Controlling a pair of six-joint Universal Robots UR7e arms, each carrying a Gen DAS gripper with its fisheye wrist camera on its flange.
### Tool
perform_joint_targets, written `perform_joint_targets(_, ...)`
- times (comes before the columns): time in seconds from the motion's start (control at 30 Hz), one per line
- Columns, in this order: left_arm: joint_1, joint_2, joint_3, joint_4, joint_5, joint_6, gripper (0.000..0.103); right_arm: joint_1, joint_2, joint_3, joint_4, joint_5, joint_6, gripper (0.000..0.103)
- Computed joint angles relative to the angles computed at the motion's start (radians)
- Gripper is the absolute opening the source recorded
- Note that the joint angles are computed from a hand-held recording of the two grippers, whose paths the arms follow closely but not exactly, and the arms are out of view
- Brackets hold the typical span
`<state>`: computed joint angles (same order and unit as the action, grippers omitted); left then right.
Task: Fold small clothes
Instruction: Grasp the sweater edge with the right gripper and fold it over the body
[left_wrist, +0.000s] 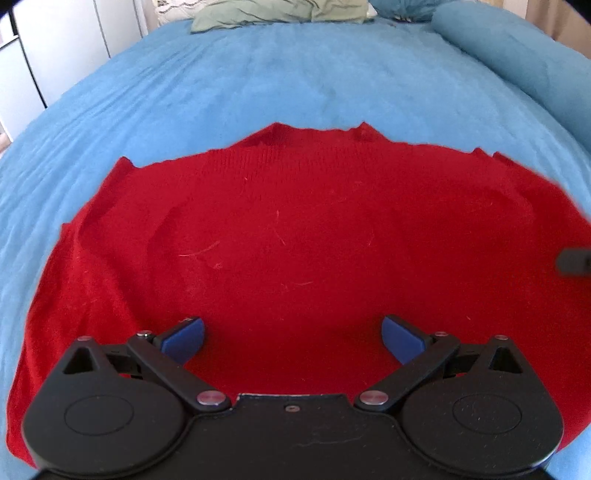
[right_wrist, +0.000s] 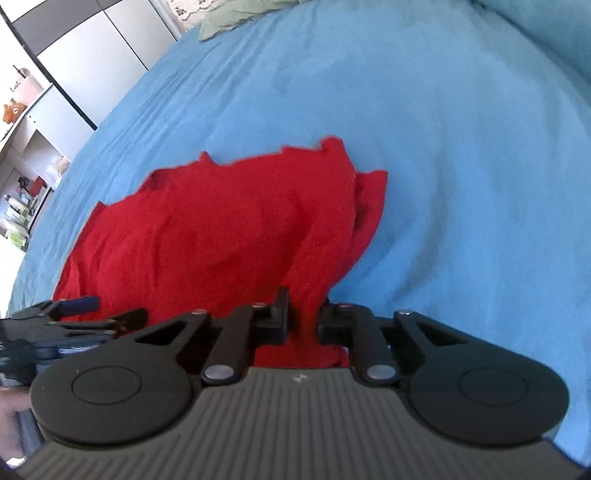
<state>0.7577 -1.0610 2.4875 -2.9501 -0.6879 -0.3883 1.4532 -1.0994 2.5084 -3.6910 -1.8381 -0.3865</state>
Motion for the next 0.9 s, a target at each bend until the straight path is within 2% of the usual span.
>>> perform_joint_targets(0.13, 0.027, -0.051, -0.049, 0.134, -0.053, -0.001, 0.103, 0.14, -0.014, -0.048, 0.087, -0.064, 0.08, 0.027)
perform_joint_targets(0.2, 0.035, -0.11, -0.051, 0.184, -0.075, 0.005, 0.099, 0.218, -0.002, -0.089, 0.136, -0.086, 0.119, 0.026)
perform_joint_targets(0.3, 0.045, -0.24, -0.031, 0.254, -0.069, 0.02, 0.099, 0.347, 0.059, -0.186, 0.218, -0.106, 0.162, 0.026)
perform_joint_targets(0.47, 0.11, -0.473, -0.021, 0.398, -0.061, 0.049, 0.099, 0.503, 0.283, -0.392, 0.31, -0.118, 0.205, 0.026)
perform_joint_targets(0.57, 0.184, -0.578, -0.02, 0.443, -0.061, 0.096, 0.099, 0.546, 0.468, -0.531, 0.353, -0.157, 0.219, 0.026)
perform_joint_targets(0.63, 0.233, -0.625, -0.014, 0.45, -0.078, 0.134, 0.099, 0.56, 0.596, -0.619, 0.375, -0.224, 0.213, 0.026)
perform_joint_targets(0.67, 0.257, -0.651, -0.007, 0.448, -0.087, 0.159, 0.099, 0.566, 0.628, -0.634, 0.373, -0.24, 0.207, 0.027)
perform_joint_targets(0.73, 0.282, -0.691, 0.01, 0.442, -0.099, 0.197, 0.099, 0.571, 0.683, -0.648, 0.316, -0.263, 0.163, 0.032)
perform_joint_targets(0.77, 0.288, -0.707, 0.019, 0.437, -0.104, 0.21, 0.099, 0.579, 0.687, -0.643, 0.298, -0.271, 0.139, 0.043)
perform_joint_targets(0.8, 0.288, -0.727, 0.03, 0.437, -0.111, 0.218, 0.099, 0.589, 0.678, -0.628, 0.272, -0.264, 0.106, 0.062)
perform_joint_targets(0.87, 0.279, -0.763, 0.048, 0.442, -0.124, 0.23, 0.099, 0.609, 0.647, -0.578, 0.192, -0.25, 0.051, 0.081)
perform_joint_targets(0.9, 0.272, -0.783, 0.057, 0.454, -0.123, 0.227, 0.099, 0.617, 0.622, -0.543, 0.143, -0.237, 0.024, 0.083)
